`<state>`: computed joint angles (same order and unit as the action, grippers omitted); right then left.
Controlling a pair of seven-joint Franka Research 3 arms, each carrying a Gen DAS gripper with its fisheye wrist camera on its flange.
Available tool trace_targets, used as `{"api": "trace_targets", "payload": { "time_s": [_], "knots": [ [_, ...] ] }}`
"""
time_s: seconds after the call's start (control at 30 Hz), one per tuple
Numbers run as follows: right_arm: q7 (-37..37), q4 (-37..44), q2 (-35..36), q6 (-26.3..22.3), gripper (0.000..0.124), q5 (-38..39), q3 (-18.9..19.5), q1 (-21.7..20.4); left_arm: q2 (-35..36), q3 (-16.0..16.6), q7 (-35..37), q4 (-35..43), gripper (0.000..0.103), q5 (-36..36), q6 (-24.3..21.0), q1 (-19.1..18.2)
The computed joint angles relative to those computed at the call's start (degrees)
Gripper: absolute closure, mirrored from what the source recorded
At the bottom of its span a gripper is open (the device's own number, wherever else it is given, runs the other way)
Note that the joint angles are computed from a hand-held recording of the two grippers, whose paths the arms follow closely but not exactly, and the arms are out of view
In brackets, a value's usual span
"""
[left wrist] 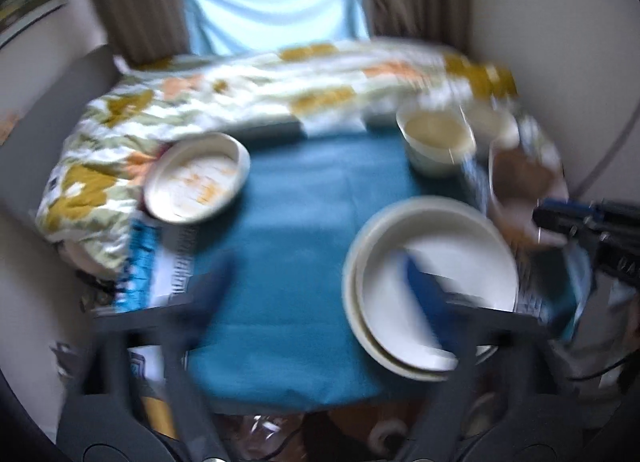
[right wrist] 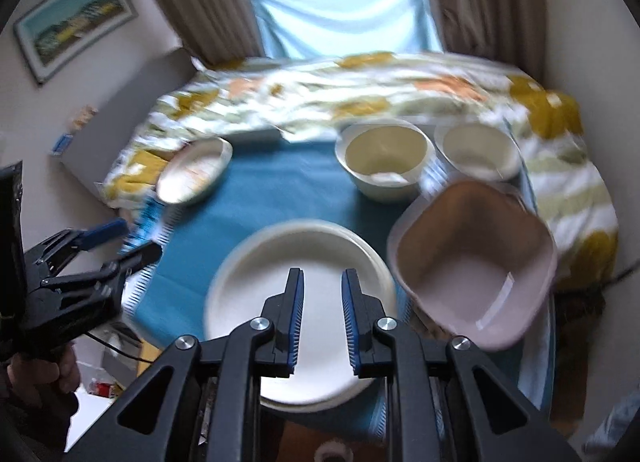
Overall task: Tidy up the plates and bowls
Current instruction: 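Release the white plate and move the left gripper to the small duck plate, then grasp the rim of the small duck-print plate with the left gripper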
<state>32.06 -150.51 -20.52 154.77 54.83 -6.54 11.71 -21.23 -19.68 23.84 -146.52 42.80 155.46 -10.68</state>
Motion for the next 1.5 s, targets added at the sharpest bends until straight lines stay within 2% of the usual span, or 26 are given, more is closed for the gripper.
{"api": "trace_targets", "payload": {
  "time_s": [0.03,0.07,0.13,0.3,0.43,0.47,0.5,0.57,0.6,0.67,0.7,0.73,0.77,0.8,0.83,0.87,0.9,0.93,0.97,1.0,1.07,1.17,1.3,1.4,1.43,1.5],
  "knots": [
    [-0.8,0.8,-0.1,-0.3,0.080,0.8,0.0,0.8,-2.5,-0.2,-2.0,-1.1,0.000,1.6,0.9,1.0],
    [-2.1,1.7,0.0,-0.7,0.047,1.8,0.0,1.7,-4.4,0.2,-2.4,-1.8,0.000,1.7,1.1,1.5],
    [-5.4,3.9,0.6,-1.3,0.021,5.0,0.1,3.7,-7.0,1.5,-1.0,-2.4,0.000,0.0,-0.6,1.7],
    [-10.9,11.5,6.7,1.3,0.021,11.3,3.8,7.5,-11.2,5.8,1.3,-5.7,0.000,-4.3,1.4,4.8],
    [-16.0,18.4,12.8,0.5,0.021,16.4,6.1,8.5,-11.5,8.7,2.7,-8.5,0.000,-6.6,6.9,9.9],
    [-13.1,20.5,14.9,0.5,0.021,13.0,6.4,9.1,-10.4,9.6,3.7,-8.5,0.000,-7.4,8.1,11.0],
    [-6.5,23.6,18.0,-0.4,0.021,5.6,8.7,7.7,-9.4,10.3,4.8,-8.6,0.000,-8.6,9.0,11.6],
    [1.0,27.8,22.1,-1.4,0.021,-2.2,10.1,7.3,-6.1,13.6,8.5,-8.2,0.000,-11.9,11.6,11.7],
    [3.0,30.9,25.0,-2.3,0.021,-3.7,10.7,7.2,-3.9,16.0,10.9,-7.9,0.000,-14.1,13.3,11.2],
    [7.4,35.4,29.4,-2.6,0.021,-7.0,11.8,7.1,-0.6,18.7,14.2,-7.5,0.001,-17.5,16.3,10.9],
    [12.3,38.2,32.4,-1.4,0.021,-11.9,11.9,8.0,1.4,19.8,15.7,-7.0,0.001,-19.0,17.8,11.0],
    [16.8,41.2,35.5,-0.6,0.021,-16.9,11.6,9.0,3.8,21.7,17.8,-6.3,0.003,-21.0,19.4,10.2],
    [19.9,43.7,38.1,-1.2,0.021,-20.6,11.4,9.6,6.2,24.7,21.2,-5.4,0.007,-24.5,20.2,7.7],
    [22.0,46.3,40.4,-2.5,0.021,-22.9,11.4,9.7,8.7,29.3,26.0,-4.1,0.011,-29.3,20.4,3.3],
    [23.7,49.3,42.9,-4.2,0.021,-24.6,11.6,9.5,11.1,33.9,32.4,-3.1,0.021,-36.4,20.6,-1.7],
    [25.4,52.5,45.6,-6.2,0.022,-26.1,11.9,9.3,13.4,37.9,41.1,-1.8,0.029,-46.4,20.6,-6.7],
    [27.9,56.1,48.7,-8.3,0.023,-28.4,11.7,9.6,15.9,41.9,49.5,0.0,0.031,-56.5,19.7,-11.7],
    [29.7,58.6,50.8,-9.5,0.029,-30.1,11.6,9.6,17.9,45.6,57.8,1.8,0.037,-66.5,18.7,-16.3],
    [31.4,62.2,53.7,-12.1,0.040,-31.7,11.6,9.5,20.2,47.6,65.8,3.8,0.044,-76.6,17.3,-19.0],
    [32.3,64.6,55.6,-14.0,0.046,-32.6,11.9,9.2,22.1,48.0,71.7,5.6,0.046,-84.1,15.7,-19.6],
    [33.8,69.7,59.7,-17.8,0.059,-34.7,12.1,9.0,25.1,45.5,77.7,8.2,0.051,-91.1,13.5,-17.2],
    [33.6,73.9,63.3,-20.3,0.065,-35.8,13.0,8.2,28.5,42.8,80.2,11.0,0.056,-94.2,11.6,-14.2],
    [32.0,76.4,65.7,-21.7,0.073,-35.3,14.1,7.2,31.7,39.9,79.6,13.5,0.069,-92.8,10.8,-11.4],
    [30.8,78.3,67.3,-22.7,0.082,-34.1,15.1,6.4,33.0,38.1,78.3,14.5,0.071,-91.0,11.1,-9.5],
    [30.2,78.8,67.8,-23.0,0.088,-33.7,15.3,6.2,33.4,37.4,77.8,14.7,0.072,-90.5,11.5,-8.9],
    [28.7,79.7,68.5,-23.2,0.094,-32.9,15.9,5.8,33.7,36.5,76.2,14.9,0.078,-88.7,12.1,-8.0]
  ]
}}
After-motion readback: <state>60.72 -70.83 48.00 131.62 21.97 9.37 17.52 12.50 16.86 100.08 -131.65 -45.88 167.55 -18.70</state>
